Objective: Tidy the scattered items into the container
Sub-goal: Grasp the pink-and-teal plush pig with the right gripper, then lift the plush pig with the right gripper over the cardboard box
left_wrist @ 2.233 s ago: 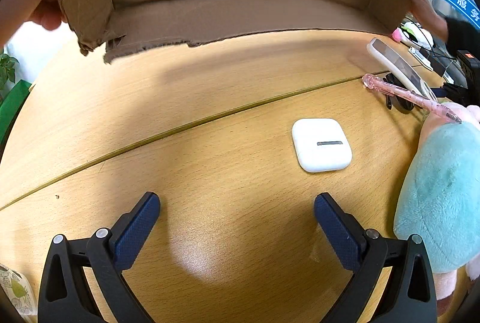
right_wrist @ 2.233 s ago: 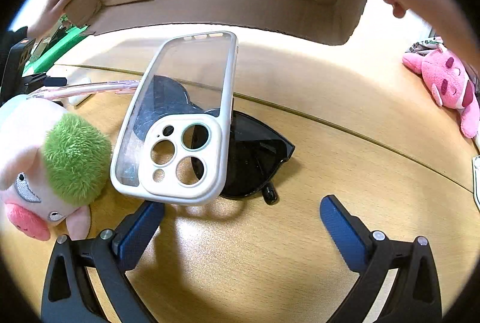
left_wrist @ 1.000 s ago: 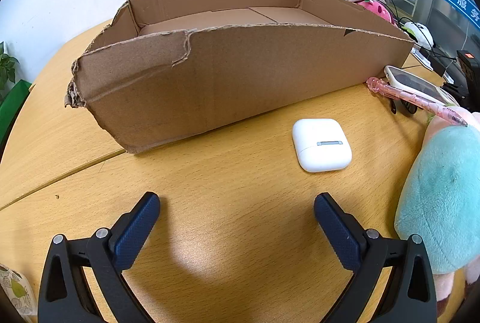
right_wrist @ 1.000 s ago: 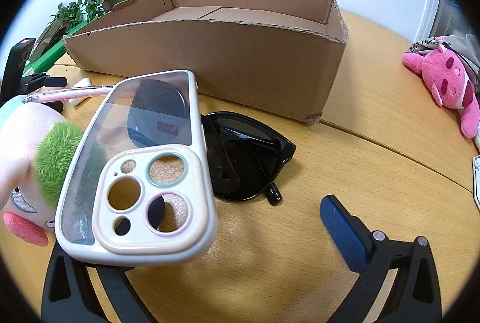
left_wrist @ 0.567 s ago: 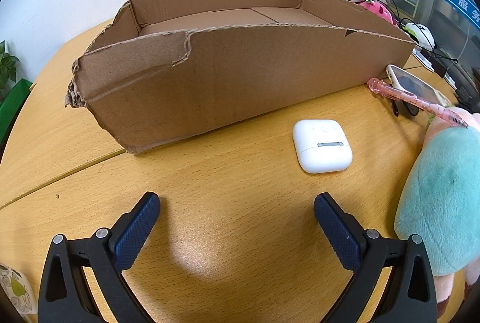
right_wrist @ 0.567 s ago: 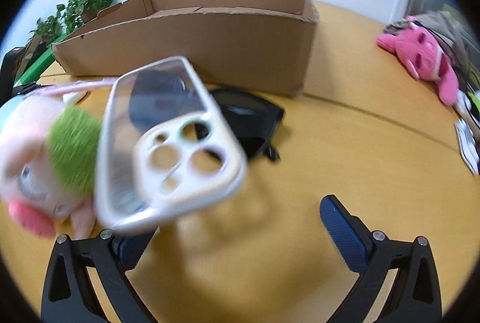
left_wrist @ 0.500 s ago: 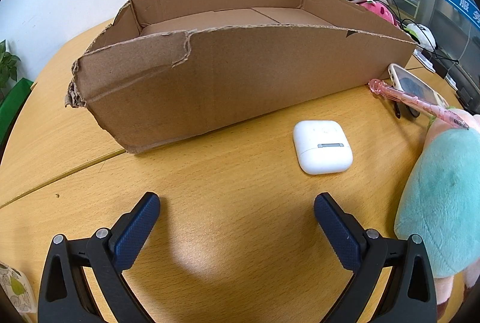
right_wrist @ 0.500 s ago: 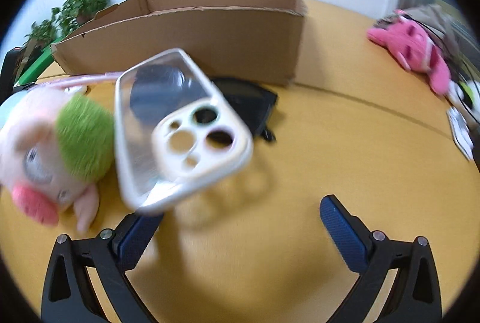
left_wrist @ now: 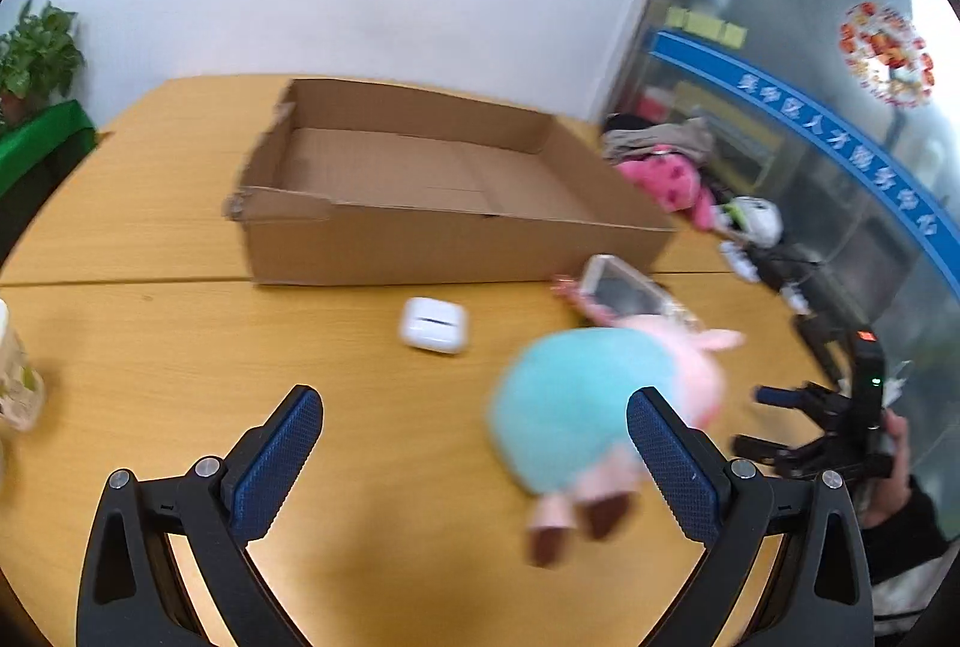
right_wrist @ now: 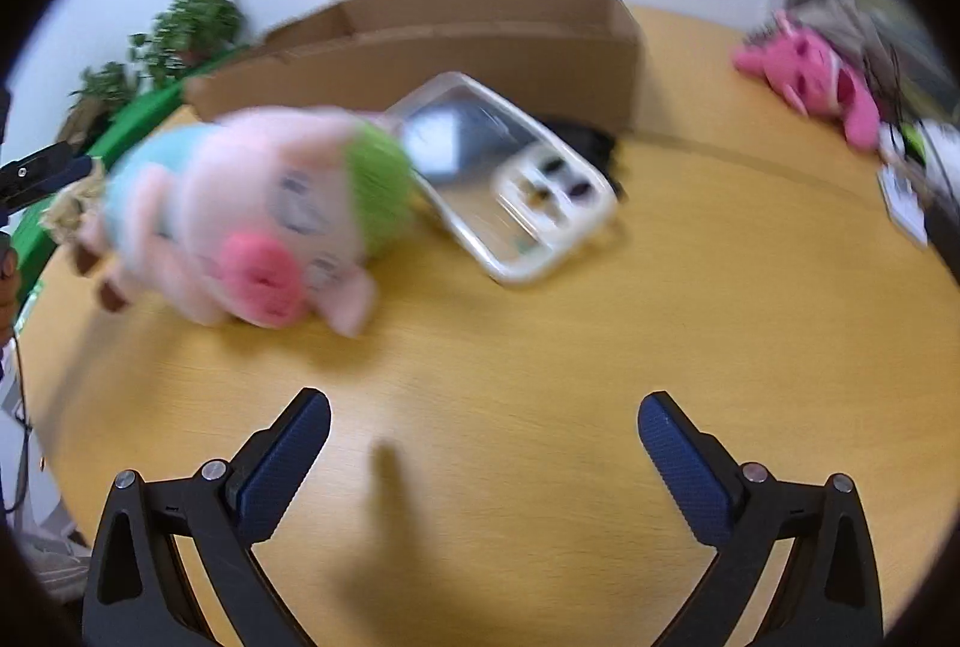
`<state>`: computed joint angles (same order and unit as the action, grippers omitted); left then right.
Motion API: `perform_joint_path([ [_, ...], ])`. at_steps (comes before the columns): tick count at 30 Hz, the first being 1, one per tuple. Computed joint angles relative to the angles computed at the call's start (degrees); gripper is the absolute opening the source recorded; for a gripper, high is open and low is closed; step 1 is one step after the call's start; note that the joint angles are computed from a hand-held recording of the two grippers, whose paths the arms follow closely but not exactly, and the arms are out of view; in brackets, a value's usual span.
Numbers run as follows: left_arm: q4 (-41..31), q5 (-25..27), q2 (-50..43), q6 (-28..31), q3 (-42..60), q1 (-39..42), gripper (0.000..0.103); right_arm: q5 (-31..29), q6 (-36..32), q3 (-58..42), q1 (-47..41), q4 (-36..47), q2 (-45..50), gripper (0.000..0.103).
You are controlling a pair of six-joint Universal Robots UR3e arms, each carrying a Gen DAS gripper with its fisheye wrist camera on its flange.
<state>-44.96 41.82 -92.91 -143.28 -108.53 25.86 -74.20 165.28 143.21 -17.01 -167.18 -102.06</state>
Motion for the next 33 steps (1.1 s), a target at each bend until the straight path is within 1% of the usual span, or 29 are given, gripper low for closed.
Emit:
perform_joint_path([
  [2, -4.82, -2.51, 0.8, 2.83, 0.23, -0.19, 0.103, 0.79, 1.03, -1.17, 1.51, 1.23, -2.52, 0.103],
  [5, -4.67, -1.62, -2.99, 0.44, 3.11, -4.2, 0.103, 6.05, 2.19, -3.95, 1.69, 4.08, -4.17, 0.103],
  [6, -6.89, -1.81, -3.46, 1.31, 3.84, -4.27, 0.103, 6.33, 2.62, -4.64, 2.48, 3.66, -3.52, 0.102],
  [8, -8.89, -1.99, -6.21, 0.93, 6.15, -5.92, 0.103, 4.96, 4.19, -8.03, 6.29, 1.25, 1.07, 0.103],
  [11, -8.37, -0.92, -9.61, -0.61, 8.78, -8.17, 0.103, 3.98, 5.94, -13.03, 10.28, -1.23, 8.93, 0.102],
  [12, -8.55, -0.17, -10.46, -0.76, 9.73, -8.86, 0.101, 3.98, 6.56, -14.86, 11.33, -1.92, 11.74, 0.102],
  [13, -8.69, 1.12, -11.73, -1.3, 11.03, -9.68, 0.096, 4.19, 6.88, -16.96, 11.83, -2.55, 14.8, 0.102],
  [14, -8.78, 2.45, -12.92, -1.91, 12.17, -10.46, 0.094, 4.29, 6.97, -18.26, 12.06, -2.95, 16.63, 0.102],
  [16, -10.53, 1.88, -14.24, -0.87, 13.4, -10.59, 0.091, 5.42, 7.44, -20.76, 12.36, -3.5, 20.04, 0.102],
  [19, -12.13, 1.54, -15.6, -0.23, 14.94, -10.53, 0.089, 7.54, 7.31, -21.46, 11.31, -2.69, 21.37, 0.102],
  [22, -13.27, 1.41, -16.28, 0.92, 15.46, -10.71, 0.086, 8.93, 7.5, -21.05, 10.46, -2.96, 22.03, 0.096],
  [23, -13.24, 1.42, -16.02, 1.35, 15.03, -10.65, 0.086, 8.31, 8.35, -20.68, 10.73, -3.91, 22.13, 0.091],
  [25, -12.93, 1.51, -15.17, 1.58, 13.76, -10.4, 0.083, 7.6, 8.58, -20.52, 11.42, -5.33, 22.49, 0.085],
  [27, -12.89, 1.63, -13.66, 1.59, 12.05, -9.92, 0.08, 6.48, 8.86, -19.95, 12.48, -6.7, 22.34, 0.076],
  [30, -11.11, 3.07, -9.36, 1.77, 8.22, -9.89, 0.078, 4.26, 9.93, -18.39, 14.48, -7.88, 20.36, 0.068],
  [33, -11.94, 2.22, -3.19, 3.55, 4.28, -8.3, 0.078, 4.32, 11.4, -15.14, 15.16, -8.68, 15.72, 0.067],
])
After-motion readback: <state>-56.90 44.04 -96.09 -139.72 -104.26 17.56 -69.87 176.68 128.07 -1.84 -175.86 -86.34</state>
